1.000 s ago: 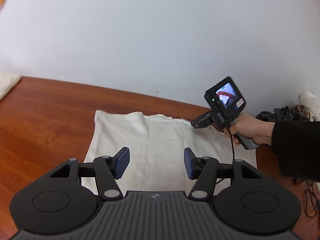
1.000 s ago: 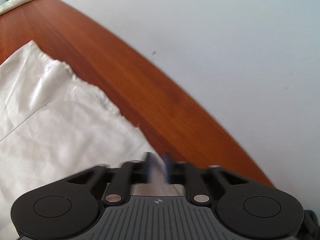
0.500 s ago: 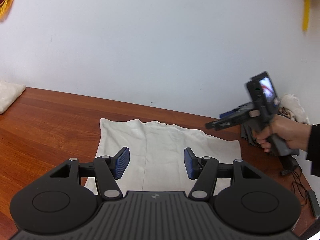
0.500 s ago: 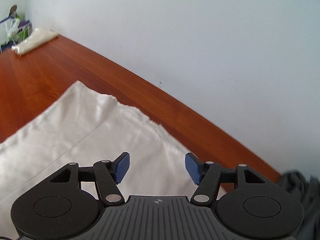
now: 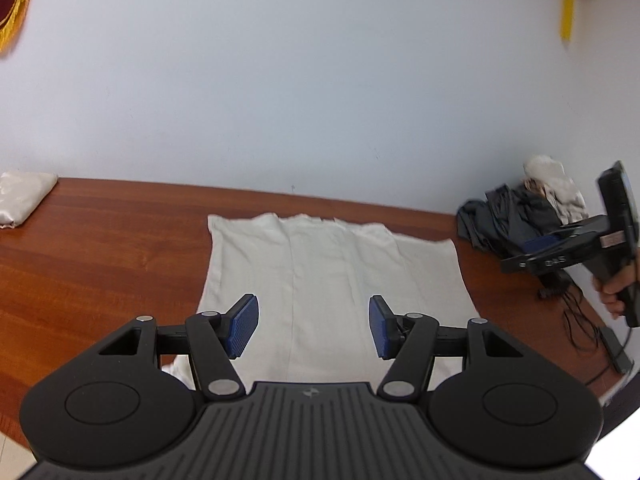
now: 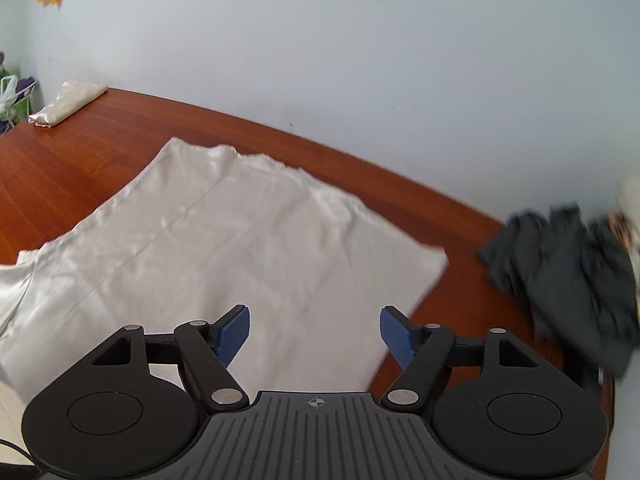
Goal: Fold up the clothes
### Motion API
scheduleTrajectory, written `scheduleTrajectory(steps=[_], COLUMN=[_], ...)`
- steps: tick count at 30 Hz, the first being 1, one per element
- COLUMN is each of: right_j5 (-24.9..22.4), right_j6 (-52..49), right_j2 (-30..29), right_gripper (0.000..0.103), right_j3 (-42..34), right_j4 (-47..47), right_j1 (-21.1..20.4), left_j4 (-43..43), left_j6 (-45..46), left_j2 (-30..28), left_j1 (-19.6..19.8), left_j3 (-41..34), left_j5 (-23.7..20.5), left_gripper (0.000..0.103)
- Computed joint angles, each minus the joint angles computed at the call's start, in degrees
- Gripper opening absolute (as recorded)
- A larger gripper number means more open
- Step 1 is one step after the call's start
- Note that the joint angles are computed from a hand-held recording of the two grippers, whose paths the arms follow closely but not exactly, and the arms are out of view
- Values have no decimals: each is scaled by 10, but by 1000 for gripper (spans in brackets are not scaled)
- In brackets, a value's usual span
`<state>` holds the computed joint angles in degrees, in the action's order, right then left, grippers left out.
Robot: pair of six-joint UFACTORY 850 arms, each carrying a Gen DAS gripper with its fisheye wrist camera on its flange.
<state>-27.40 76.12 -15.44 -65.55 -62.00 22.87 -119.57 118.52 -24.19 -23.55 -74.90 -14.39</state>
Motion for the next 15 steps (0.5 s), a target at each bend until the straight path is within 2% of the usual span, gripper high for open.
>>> scheduleTrajectory(steps=[5,8,11,14,15], right_j5=[-25,-30,-27,-14,-8], right_j6=[83,114,145,182,199], right_j2=[62,85,108,135,144], right_gripper=[78,82,83,83,83], right_j3=[88,129,173,217,233], right_j4=[-9,-7,-14,-20,-25], right_j1=[34,45,51,51,50], left_j4=[-44,-79,-129,-170,-207], left_j6=[77,125,171,211,248], left_j2=[40,58,79,94,98], left_j1=[-4,-13,-22,-37,-45], left_j3=[69,99,131,152,159], left_j5=[-19,-16,-28,-20,-16], left_gripper=[67,67,69,69,69])
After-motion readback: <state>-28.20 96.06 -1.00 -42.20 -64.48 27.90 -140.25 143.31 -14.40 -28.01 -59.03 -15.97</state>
